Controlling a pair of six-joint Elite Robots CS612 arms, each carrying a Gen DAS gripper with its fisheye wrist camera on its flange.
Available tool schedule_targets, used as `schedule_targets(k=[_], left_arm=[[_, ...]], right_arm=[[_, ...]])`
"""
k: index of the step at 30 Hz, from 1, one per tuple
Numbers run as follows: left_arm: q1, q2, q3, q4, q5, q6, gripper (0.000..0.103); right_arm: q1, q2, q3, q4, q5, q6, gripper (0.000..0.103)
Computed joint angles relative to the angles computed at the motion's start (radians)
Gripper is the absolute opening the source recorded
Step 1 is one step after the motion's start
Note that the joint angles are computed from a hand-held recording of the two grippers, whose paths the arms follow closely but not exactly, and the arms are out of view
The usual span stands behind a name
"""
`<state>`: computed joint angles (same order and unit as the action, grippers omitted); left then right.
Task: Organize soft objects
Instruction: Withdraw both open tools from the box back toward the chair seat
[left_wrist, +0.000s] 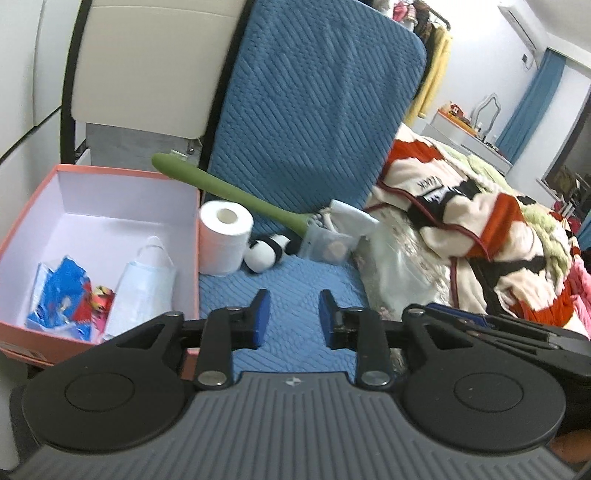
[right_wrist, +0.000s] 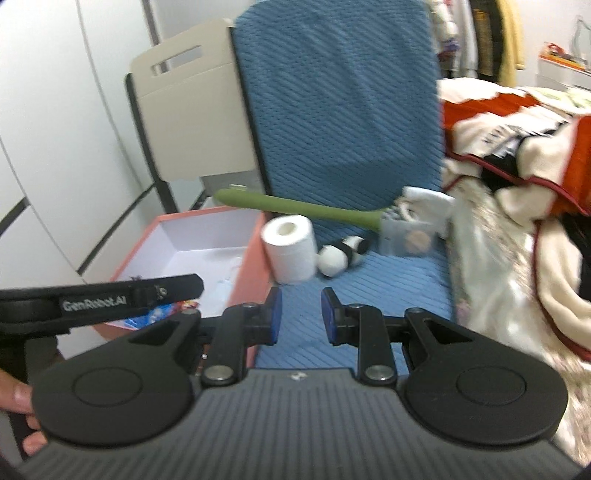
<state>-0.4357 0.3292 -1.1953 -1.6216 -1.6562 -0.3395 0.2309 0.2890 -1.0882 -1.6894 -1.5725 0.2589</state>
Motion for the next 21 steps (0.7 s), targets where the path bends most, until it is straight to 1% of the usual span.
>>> schedule_targets(k=[3, 6, 10, 12, 17, 21], left_arm=[[-0.015, 0.023, -0.03, 0.012, 0.005, 0.015, 0.04], [-0.024, 0.041, -0.044, 0.026, -0.01, 0.016, 0.04], [-0.032, 0.052, -0.04, 0.045, -0.01, 0.033, 0.04], [-0.031, 0.057, -0.03, 0.036, -0.015, 0.039, 0.04], [-0.031, 0.047, 0.042, 0.018, -0.006, 0.067, 0.04], [-0.029, 0.03, 0.128, -0.051, 0.006, 0.101, 0.04]], right_arm=[[-0.002, 0.038, -0.063, 0.04, -0.039, 0.012, 0.027], [-0.005, 0.074, -0.114, 0.064, -0.064, 0.029, 0.027], [-0.014, 0.11, -0.154, 0.075, -0.075, 0.068, 0.027], [-0.018, 0.126, -0.165, 0.066, -0.078, 0.078, 0.027], [-0.028, 0.148, -0.146, 0.018, -0.09, 0.095, 0.027], [-0.038, 0.154, -0.108, -0.031, -0.087, 0.119, 0.027]])
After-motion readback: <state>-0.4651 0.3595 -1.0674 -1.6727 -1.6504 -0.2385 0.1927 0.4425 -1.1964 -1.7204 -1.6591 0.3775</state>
